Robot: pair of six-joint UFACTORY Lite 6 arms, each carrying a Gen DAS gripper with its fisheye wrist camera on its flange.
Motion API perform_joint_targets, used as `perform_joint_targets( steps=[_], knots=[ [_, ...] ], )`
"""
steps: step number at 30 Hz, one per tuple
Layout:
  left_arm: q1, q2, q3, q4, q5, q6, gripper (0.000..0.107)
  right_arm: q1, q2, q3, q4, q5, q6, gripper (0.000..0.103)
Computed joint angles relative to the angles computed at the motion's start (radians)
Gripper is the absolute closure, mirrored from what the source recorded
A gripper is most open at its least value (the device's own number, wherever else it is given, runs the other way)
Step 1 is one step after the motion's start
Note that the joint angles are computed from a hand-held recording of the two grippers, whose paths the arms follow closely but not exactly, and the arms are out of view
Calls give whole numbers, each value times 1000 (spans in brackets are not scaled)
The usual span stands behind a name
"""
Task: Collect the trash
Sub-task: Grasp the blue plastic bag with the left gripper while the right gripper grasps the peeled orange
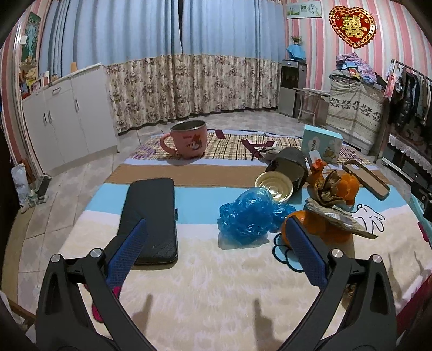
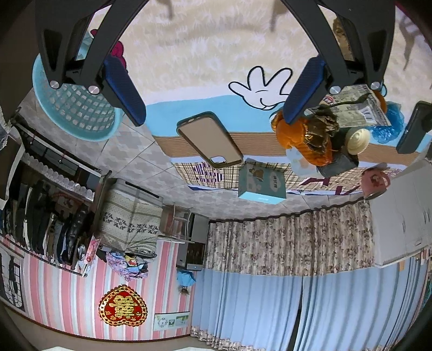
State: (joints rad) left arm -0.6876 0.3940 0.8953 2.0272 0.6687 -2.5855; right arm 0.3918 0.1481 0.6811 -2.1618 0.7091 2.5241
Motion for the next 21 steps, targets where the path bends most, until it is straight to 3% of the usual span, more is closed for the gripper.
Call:
perform_joint_targets(
  steps=[5, 11, 17, 21],
  knots=[
    [43, 80, 52, 62, -32, -51, 9, -16, 57, 33, -32, 6, 35, 4],
    [125, 162, 155, 176, -162, -125, 9, -48, 136, 98, -58, -15, 34, 4],
    [126, 279, 357, 7, -208, 123, 9, -102, 181, 154, -155, -76, 109, 4],
    [139, 377, 503, -141, -292, 315, 13, -102, 232, 233, -44, -129, -37, 4]
  ],
)
